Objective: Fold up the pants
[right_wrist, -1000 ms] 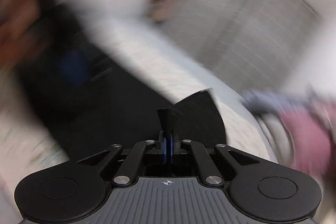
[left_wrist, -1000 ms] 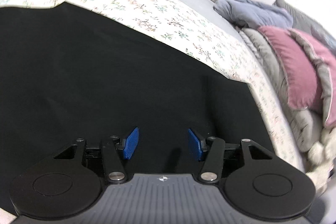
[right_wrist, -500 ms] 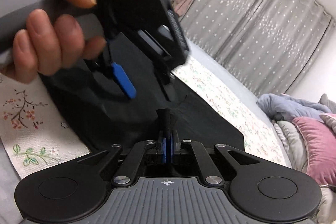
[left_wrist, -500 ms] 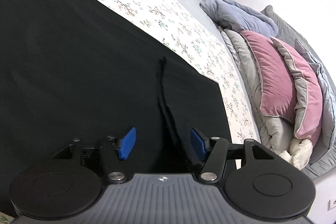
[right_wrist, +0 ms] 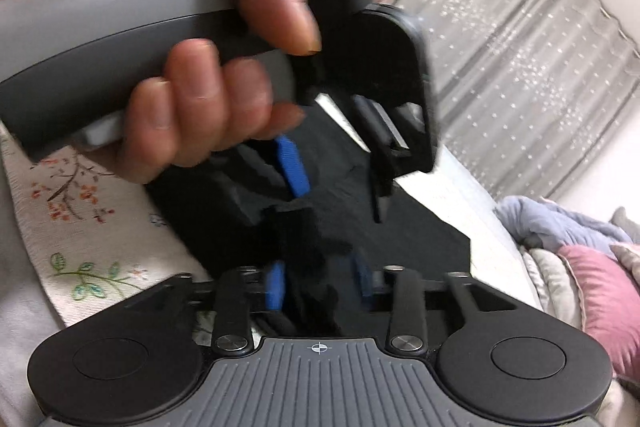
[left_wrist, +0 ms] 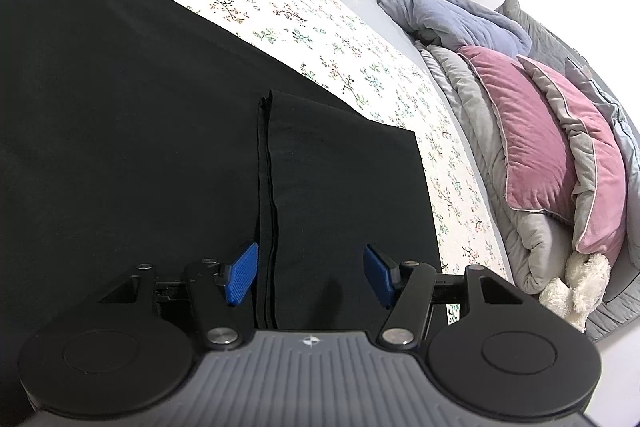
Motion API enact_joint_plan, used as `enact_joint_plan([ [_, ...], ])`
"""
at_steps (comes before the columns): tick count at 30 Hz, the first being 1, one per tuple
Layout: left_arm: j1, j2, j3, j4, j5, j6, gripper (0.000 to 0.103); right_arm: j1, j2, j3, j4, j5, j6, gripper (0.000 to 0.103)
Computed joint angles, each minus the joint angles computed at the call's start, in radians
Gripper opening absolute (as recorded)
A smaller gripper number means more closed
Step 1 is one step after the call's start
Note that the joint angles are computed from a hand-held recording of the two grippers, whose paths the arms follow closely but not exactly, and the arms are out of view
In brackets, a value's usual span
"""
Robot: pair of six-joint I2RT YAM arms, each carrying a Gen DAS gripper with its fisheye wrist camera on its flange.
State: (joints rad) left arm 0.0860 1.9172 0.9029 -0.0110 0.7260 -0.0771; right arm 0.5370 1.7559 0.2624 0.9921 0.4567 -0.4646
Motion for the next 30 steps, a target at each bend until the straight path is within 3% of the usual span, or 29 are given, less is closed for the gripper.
enact_joint_plan([
  [2,-0.004,-0.001,-0.001,0.004,-0.005,-0.002,0.076,-0.031,0.005,0.003,0.003,-0.026,-0.008,0.047],
  [4,-0.007,-0.002,-0.002,0.007,-0.007,-0.009,0.076,-0.065,-0.005,0.016,-0.033,-0.076,0.015,0.04],
  [6,-0.005,-0.002,-0.002,0.005,-0.005,-0.008,0.075,-0.091,-0.071,0.03,-0.152,-0.166,0.08,0.008],
  [7,-0.008,-0.003,-0.002,0.006,-0.007,-0.011,0.075,-0.107,-0.092,0.04,-0.195,-0.203,0.097,0.004],
  [9,-0.005,0.0,0.001,0.004,-0.003,-0.016,0.074,-0.087,-0.08,0.018,-0.125,-0.171,0.066,0.001],
  [12,-0.004,0.009,0.015,-0.008,0.004,-0.033,0.074,-0.054,-0.032,-0.004,0.007,-0.115,0.008,0.0],
  [16,-0.002,0.027,0.039,-0.014,0.008,-0.057,0.073,-0.046,-0.04,-0.025,0.065,-0.103,0.019,0.0],
  [19,-0.002,0.039,0.059,-0.01,-0.011,-0.066,0.052,-0.024,-0.062,-0.041,0.074,-0.072,0.036,0.0],
  [20,-0.003,0.046,0.069,-0.008,-0.016,-0.064,0.032,-0.01,-0.071,-0.051,0.076,-0.055,0.046,0.0],
  [21,-0.003,0.053,0.078,-0.008,-0.019,-0.06,0.025,-0.008,-0.077,-0.05,0.073,-0.053,0.051,0.0],
  [28,-0.014,0.069,0.121,-0.007,-0.037,-0.027,0.023,0.014,-0.071,-0.014,0.062,-0.042,0.101,0.0],
  [30,-0.015,0.082,0.141,-0.02,-0.048,-0.033,0.029,0.018,-0.062,-0.004,0.074,-0.034,0.106,0.0],
])
